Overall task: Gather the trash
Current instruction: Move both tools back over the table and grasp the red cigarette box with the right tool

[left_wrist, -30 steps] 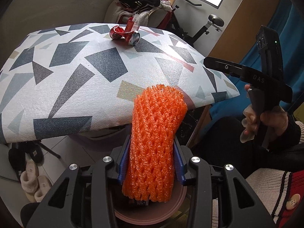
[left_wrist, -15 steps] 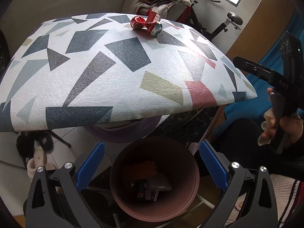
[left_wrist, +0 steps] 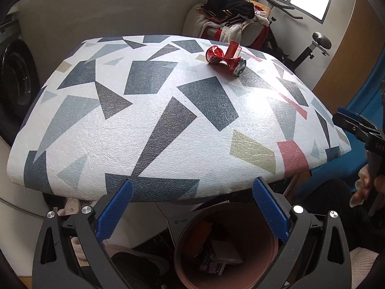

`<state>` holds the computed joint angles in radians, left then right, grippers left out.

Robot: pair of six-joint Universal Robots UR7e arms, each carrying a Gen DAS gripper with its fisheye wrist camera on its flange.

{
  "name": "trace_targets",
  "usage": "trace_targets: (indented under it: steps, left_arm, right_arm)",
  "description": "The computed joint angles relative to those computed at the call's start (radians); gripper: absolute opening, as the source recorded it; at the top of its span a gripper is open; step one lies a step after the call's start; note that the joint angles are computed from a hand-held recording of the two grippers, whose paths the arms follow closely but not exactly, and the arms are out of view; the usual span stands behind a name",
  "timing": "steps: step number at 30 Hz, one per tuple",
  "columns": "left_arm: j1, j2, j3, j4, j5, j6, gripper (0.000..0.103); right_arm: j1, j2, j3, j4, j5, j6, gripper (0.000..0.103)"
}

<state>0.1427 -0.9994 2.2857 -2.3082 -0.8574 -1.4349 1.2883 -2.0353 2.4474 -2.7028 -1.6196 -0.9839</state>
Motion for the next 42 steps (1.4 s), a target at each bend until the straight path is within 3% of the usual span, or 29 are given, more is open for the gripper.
trace_targets:
  steps: [6,21,32,37,42]
  left_arm:
    - [0.028,-0.012,-0.03,0.059,0.053,-0.01,0.097]
    - [0.136,0.034,-0.124,-0.027,0.116,0.183,0.097]
    - [0.203,0.029,-0.142,-0.09,0.17,0.254,0.097]
    - [0.229,0.019,-0.122,-0.177,0.191,0.281,0.097]
    - [0.271,0.023,-0.11,-0.292,0.183,0.313,0.097]
  right_arm:
    - [0.048,0.071,-0.031,-0.072,-0.058,0.051,0.097]
    - [0.128,0.224,-0.14,-0.127,-0.126,0.075,0.097]
    - [0.169,0.388,-0.292,-0.075,-0.144,0.122,0.097]
    - [0.189,0.497,-0.409,-0.023,-0.106,0.187,0.097]
    - [0.213,0.629,-0.539,0.045,-0.079,0.323,0.092]
